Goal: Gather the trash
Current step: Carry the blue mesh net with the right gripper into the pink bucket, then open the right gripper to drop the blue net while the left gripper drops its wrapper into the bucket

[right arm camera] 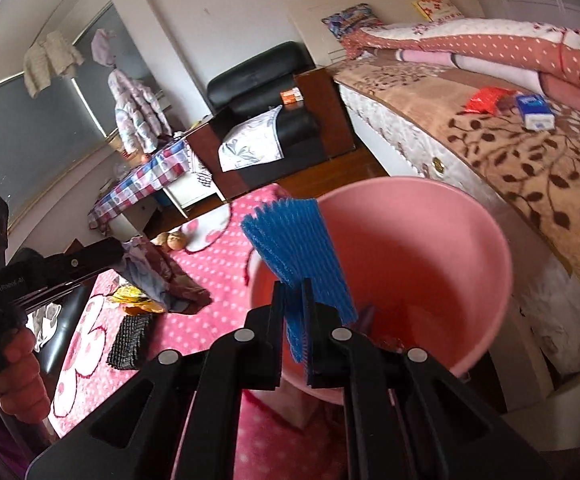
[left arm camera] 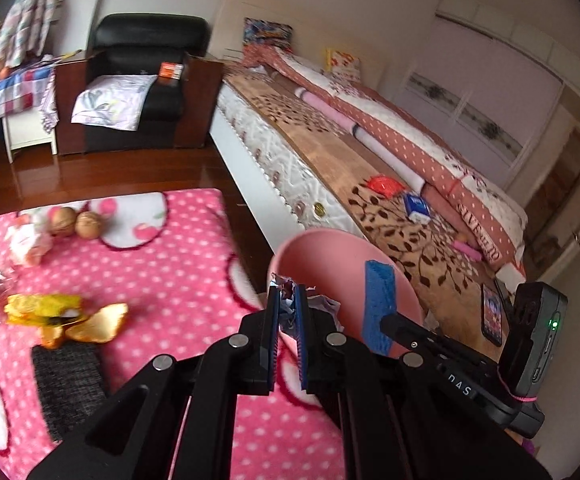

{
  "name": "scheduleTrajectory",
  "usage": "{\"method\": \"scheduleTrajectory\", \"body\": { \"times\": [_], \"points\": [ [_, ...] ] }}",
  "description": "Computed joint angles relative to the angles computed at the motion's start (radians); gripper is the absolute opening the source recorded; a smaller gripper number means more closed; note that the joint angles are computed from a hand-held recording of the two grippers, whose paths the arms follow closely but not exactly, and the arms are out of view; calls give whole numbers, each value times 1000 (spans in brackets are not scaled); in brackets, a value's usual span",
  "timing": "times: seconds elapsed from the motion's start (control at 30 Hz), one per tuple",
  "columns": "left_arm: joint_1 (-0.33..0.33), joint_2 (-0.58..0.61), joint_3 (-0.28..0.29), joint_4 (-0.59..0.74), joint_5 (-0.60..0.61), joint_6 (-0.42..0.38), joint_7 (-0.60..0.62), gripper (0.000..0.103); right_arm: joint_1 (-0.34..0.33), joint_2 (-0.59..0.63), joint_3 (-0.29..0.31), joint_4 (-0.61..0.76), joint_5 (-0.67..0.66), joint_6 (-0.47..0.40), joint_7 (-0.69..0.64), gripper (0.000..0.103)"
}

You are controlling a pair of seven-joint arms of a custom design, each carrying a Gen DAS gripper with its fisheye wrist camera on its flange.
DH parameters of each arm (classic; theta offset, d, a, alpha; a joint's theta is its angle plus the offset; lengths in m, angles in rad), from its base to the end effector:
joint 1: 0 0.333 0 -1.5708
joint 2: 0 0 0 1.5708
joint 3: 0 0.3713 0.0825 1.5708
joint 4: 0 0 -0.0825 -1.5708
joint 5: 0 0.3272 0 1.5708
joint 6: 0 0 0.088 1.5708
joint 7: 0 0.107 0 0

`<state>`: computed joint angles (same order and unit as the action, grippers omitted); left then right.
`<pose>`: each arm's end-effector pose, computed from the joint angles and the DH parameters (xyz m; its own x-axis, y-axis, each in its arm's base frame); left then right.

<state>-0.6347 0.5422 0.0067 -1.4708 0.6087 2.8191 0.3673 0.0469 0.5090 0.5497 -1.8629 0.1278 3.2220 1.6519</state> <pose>0.5713 -0.4515 0.5243 -0.0754 -0.9369 0.3414 -0.6990 -0.1945 -0.6881 0.6002 0.3014 0.4703 0.3490 -0.8466 -0.4017 -0.7152 0.0364 -0.6980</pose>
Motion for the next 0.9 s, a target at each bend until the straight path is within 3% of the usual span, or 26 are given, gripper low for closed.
{"method": "scheduleTrajectory", "body": {
  "times": [0.17,0.27,0.4,0.83,0.9],
  "points": [
    [11,93,-50,144,-70,-80,110,7,-21,7,7,-10,0,5,2,8],
    [9,130,-58,203,-106,-113,159,7,-6,-2,-16,-21,-5,13,11,8],
    [3,177,-65,276,-150,-154,216,7,-27,0,-3,-34,-12,23,23,8],
    [-18,238,-57,369,-213,-202,288,9,-46,0,-2,-55,-51,31,70,8],
    [-23,232,-48,355,-209,-189,280,17,-38,-1,-12,-56,-52,30,78,8]
  ]
}}
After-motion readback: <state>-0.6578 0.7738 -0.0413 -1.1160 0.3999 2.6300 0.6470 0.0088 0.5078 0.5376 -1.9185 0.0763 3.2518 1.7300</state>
